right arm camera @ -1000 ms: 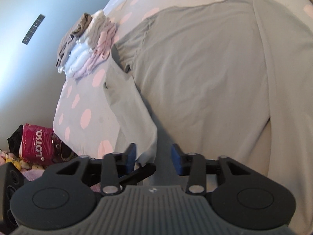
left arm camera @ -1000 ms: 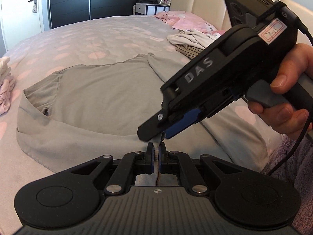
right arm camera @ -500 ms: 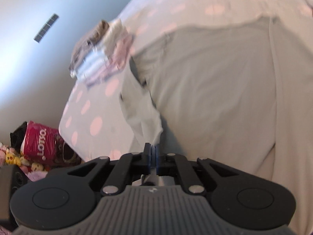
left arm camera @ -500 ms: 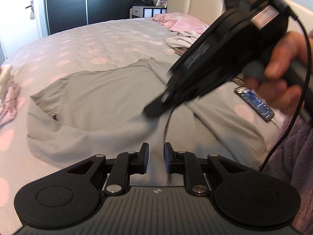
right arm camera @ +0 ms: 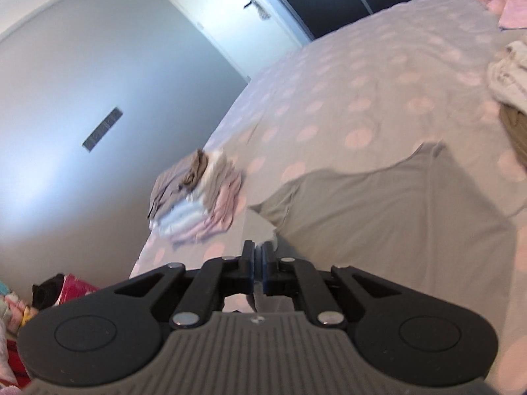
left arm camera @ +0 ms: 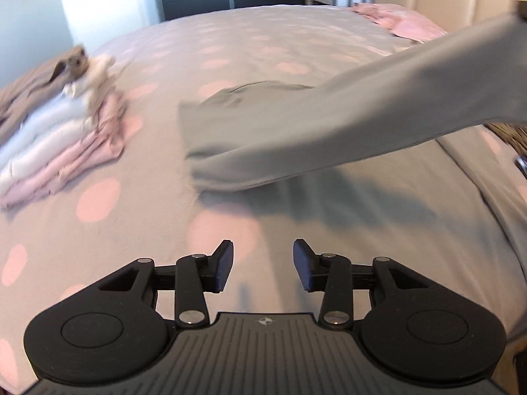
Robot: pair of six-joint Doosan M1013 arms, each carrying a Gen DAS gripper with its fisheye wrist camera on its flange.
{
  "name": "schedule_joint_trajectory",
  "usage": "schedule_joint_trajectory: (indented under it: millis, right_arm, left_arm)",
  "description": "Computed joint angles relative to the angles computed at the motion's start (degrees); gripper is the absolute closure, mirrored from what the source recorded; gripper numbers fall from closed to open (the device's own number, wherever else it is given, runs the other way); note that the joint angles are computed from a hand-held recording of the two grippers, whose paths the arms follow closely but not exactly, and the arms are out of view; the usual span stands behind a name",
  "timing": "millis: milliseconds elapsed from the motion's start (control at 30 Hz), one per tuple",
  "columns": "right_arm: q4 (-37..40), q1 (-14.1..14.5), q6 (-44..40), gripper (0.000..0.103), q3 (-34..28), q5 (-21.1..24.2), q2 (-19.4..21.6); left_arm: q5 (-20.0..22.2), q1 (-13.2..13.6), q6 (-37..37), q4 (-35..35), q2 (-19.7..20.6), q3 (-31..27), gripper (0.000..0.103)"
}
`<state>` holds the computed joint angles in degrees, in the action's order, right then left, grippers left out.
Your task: Fold clothes
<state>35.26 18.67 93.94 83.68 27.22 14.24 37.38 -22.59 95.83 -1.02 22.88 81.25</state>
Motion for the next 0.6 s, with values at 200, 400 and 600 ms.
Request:
schedule_joint_trajectory:
  millis: [200,400,600]
  right_arm:
    - [-8.4,-0.8,8.9,0.098,2.4,-3.3,-2.8]
    - [-19.0,-1.1,20.9,0.098,4.4,-4.4,-4.6]
    - [-22.9,-1.5,26.0,0.098,5.6,-3.7,-5.3]
  left_arm:
    - [-3.2,0.4,2.1,0.4,2.9,-1.9,0.062]
    - [-5.3,0.0,4.8,2.4,6.1,-4.7,0.062]
    - [-9.6,-0.4,7.5,3.8,7.6,-5.7,0.076]
